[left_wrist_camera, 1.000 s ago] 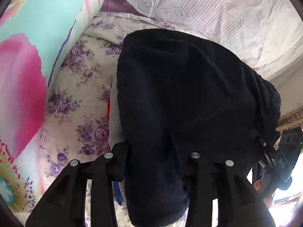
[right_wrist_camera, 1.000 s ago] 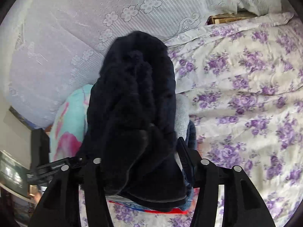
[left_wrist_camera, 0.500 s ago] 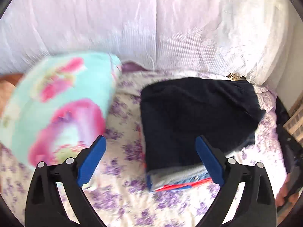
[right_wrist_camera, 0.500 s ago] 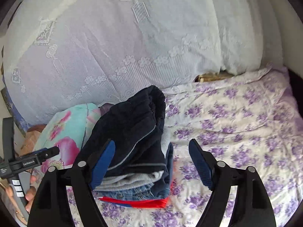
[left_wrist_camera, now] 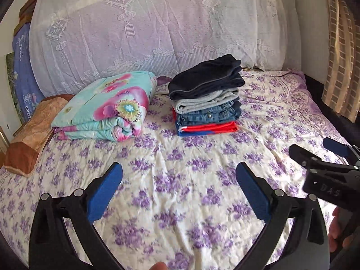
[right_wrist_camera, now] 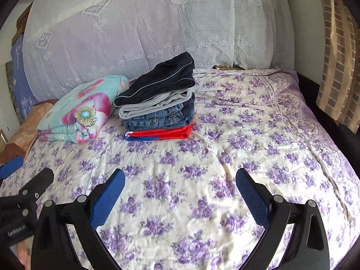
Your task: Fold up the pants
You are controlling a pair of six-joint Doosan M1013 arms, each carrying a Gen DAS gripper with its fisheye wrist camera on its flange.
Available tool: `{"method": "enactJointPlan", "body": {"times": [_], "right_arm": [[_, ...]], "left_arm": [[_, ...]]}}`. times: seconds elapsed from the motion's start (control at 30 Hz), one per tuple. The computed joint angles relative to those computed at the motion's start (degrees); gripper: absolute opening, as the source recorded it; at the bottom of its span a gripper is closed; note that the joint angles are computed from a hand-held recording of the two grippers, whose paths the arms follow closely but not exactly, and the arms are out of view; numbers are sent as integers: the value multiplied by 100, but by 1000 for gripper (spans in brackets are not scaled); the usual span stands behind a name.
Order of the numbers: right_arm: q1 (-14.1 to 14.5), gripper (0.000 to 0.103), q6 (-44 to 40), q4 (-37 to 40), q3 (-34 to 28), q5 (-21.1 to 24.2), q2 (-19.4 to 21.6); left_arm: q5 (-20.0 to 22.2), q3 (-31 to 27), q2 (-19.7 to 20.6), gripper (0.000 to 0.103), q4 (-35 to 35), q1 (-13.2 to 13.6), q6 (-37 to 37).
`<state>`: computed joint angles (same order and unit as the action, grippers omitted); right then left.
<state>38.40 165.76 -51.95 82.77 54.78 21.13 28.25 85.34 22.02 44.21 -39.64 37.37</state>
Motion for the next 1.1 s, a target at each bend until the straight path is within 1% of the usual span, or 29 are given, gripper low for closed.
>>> {"method": "enactJointPlan", "body": {"times": [0.07, 0.1, 0.17, 0.2, 0.27, 0.37, 0.4, 0.47, 0.6, 0.7, 0.9, 1.1], "right_arm": [[177, 99, 233, -332, 49, 312, 5], [230, 99, 316, -409, 86, 375, -9], [262, 99, 429, -410, 119, 427, -28], [278, 99, 508, -417, 120, 518, -30], [305, 99, 645, -449, 116, 666, -30], [322, 99, 700, -422, 151, 649, -76], [340, 99, 700, -444, 149, 678, -81], [383, 99, 710, -515, 137, 757, -79], [440, 99, 758, -598, 147, 752, -110], [478, 99, 763, -664, 141, 746, -115], [513, 99, 703, -672, 105, 729, -104], [526, 99, 681, -675, 90, 733, -101]], "left_arm": [[69, 221, -125, 98, 421, -117, -434], [85, 278, -163, 98, 429, -160, -460], [-17, 387, -255, 98, 151, -172, -253], [-4, 405, -266, 98, 176, -188, -309], [78, 487, -315, 98, 501, -249, -664], [-65, 568, -402, 98, 328, -232, -552], [-74, 593, -425, 98, 379, -235, -612], [-65, 629, -465, 98, 497, -245, -750], [-46, 659, -506, 98, 543, -242, -837], [-24, 663, -518, 98, 469, -231, -810], [-26, 659, -526, 98, 417, -210, -797], [-16, 679, -553, 98, 510, -225, -877]]}}
